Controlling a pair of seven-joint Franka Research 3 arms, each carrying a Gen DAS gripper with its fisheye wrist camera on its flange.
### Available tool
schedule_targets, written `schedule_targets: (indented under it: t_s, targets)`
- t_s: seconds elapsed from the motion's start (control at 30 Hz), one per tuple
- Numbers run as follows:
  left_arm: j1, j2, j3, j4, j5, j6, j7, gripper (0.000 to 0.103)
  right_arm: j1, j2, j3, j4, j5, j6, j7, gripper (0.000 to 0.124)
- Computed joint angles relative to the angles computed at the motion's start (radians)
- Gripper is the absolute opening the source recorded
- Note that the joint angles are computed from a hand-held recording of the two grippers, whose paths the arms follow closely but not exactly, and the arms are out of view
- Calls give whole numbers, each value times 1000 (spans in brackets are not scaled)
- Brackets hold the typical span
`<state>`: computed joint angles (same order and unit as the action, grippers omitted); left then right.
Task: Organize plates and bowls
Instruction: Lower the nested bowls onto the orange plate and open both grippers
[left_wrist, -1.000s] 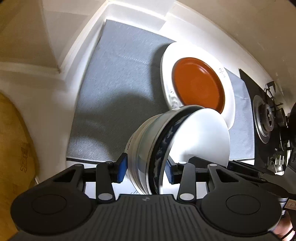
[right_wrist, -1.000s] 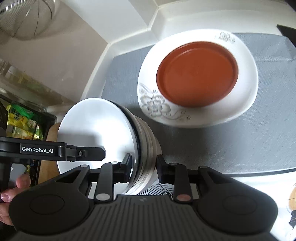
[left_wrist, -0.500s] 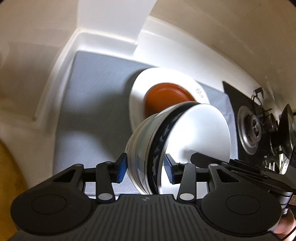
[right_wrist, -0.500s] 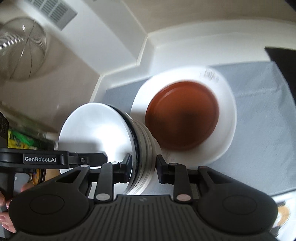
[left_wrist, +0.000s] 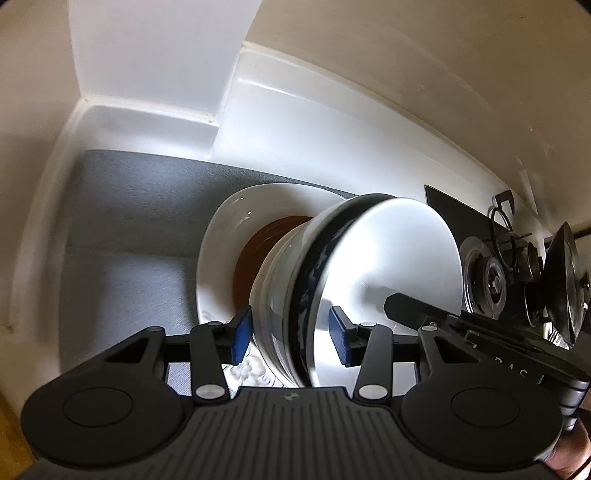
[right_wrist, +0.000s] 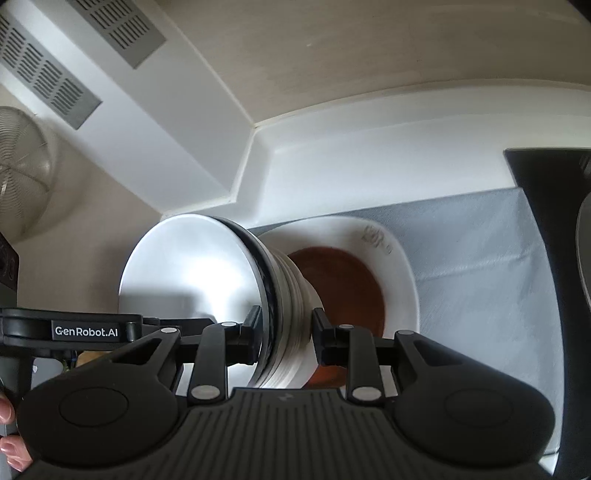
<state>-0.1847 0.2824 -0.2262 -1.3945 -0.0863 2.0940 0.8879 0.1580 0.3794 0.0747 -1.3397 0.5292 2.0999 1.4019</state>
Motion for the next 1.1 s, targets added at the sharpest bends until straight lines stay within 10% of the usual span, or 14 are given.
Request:
schedule_targets:
  t_s: [0.37,0.83,1.1]
  targets:
    - [-12,109,-2,81,23,13,-4,49,2,63,4,17,-19,54,-16,31]
    - [-61,20,20,-116,164,214,-94,42,-17,-48,16,-238,96,249,-113,33]
    - [-211,-132,15,-92,605,-11,-387,87,0,-337,-26,-457,45,270,-176,59]
